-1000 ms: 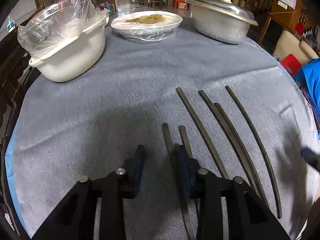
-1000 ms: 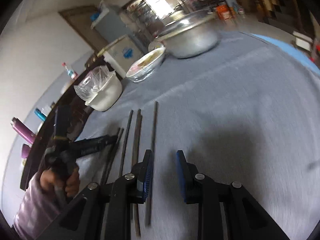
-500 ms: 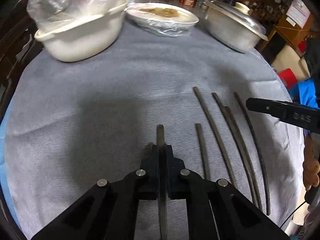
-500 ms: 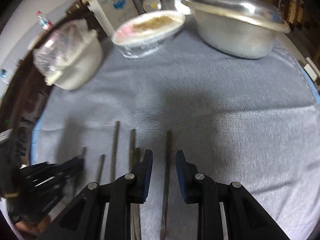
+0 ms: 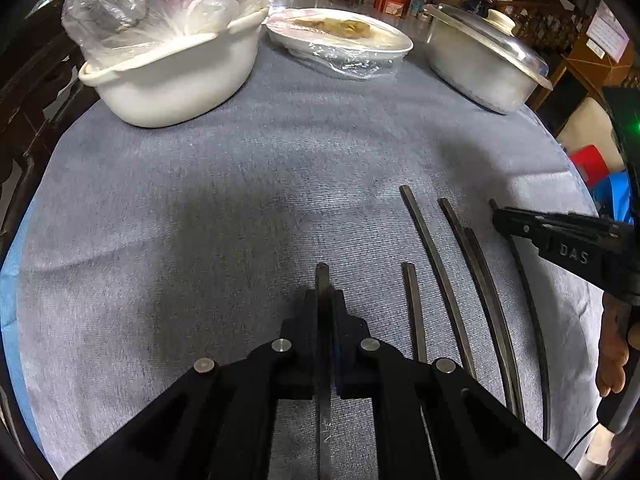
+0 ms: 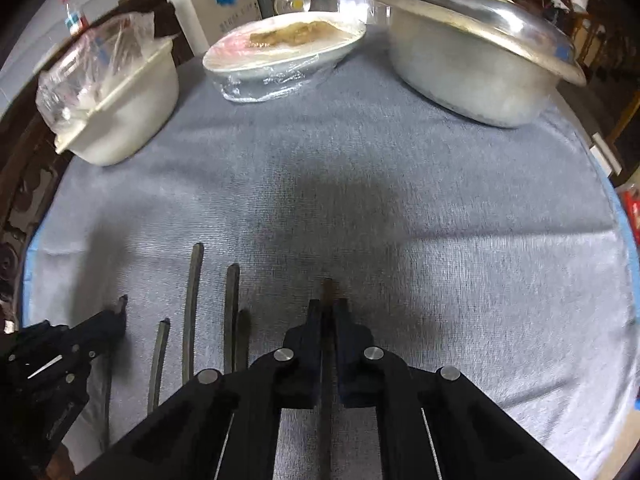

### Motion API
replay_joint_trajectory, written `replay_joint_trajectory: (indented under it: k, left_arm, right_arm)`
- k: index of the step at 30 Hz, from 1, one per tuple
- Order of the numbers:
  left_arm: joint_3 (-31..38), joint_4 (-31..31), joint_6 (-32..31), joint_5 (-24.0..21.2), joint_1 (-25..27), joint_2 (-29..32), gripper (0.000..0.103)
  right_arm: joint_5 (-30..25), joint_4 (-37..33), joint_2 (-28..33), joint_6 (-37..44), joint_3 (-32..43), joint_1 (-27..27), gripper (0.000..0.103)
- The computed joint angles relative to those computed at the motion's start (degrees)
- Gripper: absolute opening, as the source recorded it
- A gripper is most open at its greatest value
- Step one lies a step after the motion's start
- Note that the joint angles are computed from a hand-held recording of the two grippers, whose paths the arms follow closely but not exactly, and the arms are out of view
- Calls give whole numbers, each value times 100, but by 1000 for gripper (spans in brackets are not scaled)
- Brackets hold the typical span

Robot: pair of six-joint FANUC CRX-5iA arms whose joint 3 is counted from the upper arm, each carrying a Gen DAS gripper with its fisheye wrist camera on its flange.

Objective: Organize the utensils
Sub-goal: 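Close the left gripper on a chopstick while the right gripper grasps another chopstick, then lift the chopsticks upright and lower them into the holder cup, opening both grippers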

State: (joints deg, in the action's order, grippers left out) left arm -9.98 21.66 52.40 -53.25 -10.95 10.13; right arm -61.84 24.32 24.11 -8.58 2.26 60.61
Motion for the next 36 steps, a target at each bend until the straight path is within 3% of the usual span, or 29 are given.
replay_joint_trajectory:
  k: [5, 9, 16, 25, 31, 36]
  left_arm:
    - [-481, 271, 16, 261, 182, -462, 5]
    - [-1049, 866, -475, 532, 394, -1144, 5]
    - [-2042, 2165, -1304, 578, 964, -2542, 5]
    - [-3355, 3625, -2284, 456, 1788, -4559, 5]
    - [-3855, 3984, -2331, 138, 2337, -5513, 5]
    - [-4034, 4345, -2384, -635, 3188, -5985, 5]
  right_arm:
    - [655, 881, -729, -1249, -1128, 409, 6]
    - [474, 1648, -1151, -2005, -1584, 809, 6]
    - [-863, 2838, -1420, -3091, -1681, 1846, 6]
    - [-2894, 3532, -751, -3392, -807, 2989, 6]
    - [-3970, 3884, -111, -3323, -91, 3391, 6]
    - [-4499, 4207, 284, -3033, 425, 3520, 6]
